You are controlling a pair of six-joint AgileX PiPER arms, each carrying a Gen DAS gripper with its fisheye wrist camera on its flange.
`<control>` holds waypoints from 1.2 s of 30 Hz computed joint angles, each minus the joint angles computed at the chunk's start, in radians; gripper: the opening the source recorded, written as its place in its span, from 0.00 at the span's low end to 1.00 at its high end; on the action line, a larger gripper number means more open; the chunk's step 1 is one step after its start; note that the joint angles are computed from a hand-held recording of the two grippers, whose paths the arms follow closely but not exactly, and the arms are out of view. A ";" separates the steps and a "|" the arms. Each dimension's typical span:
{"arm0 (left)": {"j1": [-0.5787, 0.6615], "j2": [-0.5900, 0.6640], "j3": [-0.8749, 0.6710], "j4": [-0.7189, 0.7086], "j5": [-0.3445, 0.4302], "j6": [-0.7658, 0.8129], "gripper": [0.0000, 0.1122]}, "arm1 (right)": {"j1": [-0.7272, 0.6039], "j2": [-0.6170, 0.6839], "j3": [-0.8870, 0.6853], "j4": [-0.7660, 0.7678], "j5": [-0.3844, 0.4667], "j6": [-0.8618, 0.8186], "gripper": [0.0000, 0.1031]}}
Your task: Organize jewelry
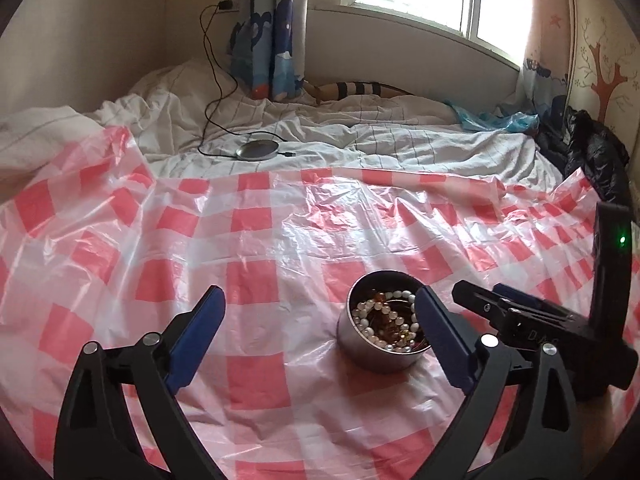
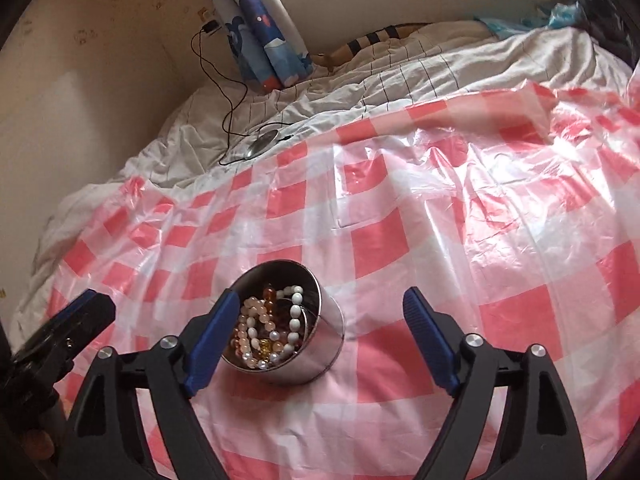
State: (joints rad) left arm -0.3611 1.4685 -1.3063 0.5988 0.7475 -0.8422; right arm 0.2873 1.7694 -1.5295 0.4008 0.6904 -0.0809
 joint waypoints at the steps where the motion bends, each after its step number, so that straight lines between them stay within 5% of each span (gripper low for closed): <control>1: -0.019 -0.008 0.012 0.048 0.017 -0.030 0.85 | 0.027 -0.015 0.005 -0.094 -0.007 0.057 0.85; 4: -0.064 -0.039 0.034 0.137 0.069 -0.076 0.85 | 0.077 -0.070 0.040 -0.267 -0.010 0.157 0.93; 10: -0.173 -0.140 0.104 0.249 0.190 -0.161 0.85 | 0.151 -0.267 0.202 -0.515 -0.013 0.318 0.93; 16: -0.238 -0.225 0.145 0.260 0.250 -0.223 0.85 | 0.165 -0.403 0.282 -0.522 0.068 0.391 0.93; 24: -0.343 -0.326 0.247 0.280 0.339 -0.340 0.85 | 0.277 -0.515 0.414 -0.626 0.062 0.591 0.93; 36: -0.237 -0.247 0.272 0.207 0.209 -0.299 0.85 | 0.272 -0.426 0.407 -0.651 0.064 0.581 0.93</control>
State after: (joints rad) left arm -0.5976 1.2212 -1.0344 0.8060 0.9567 -1.1417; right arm 0.5592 1.3433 -1.1226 -0.2505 0.7548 0.5003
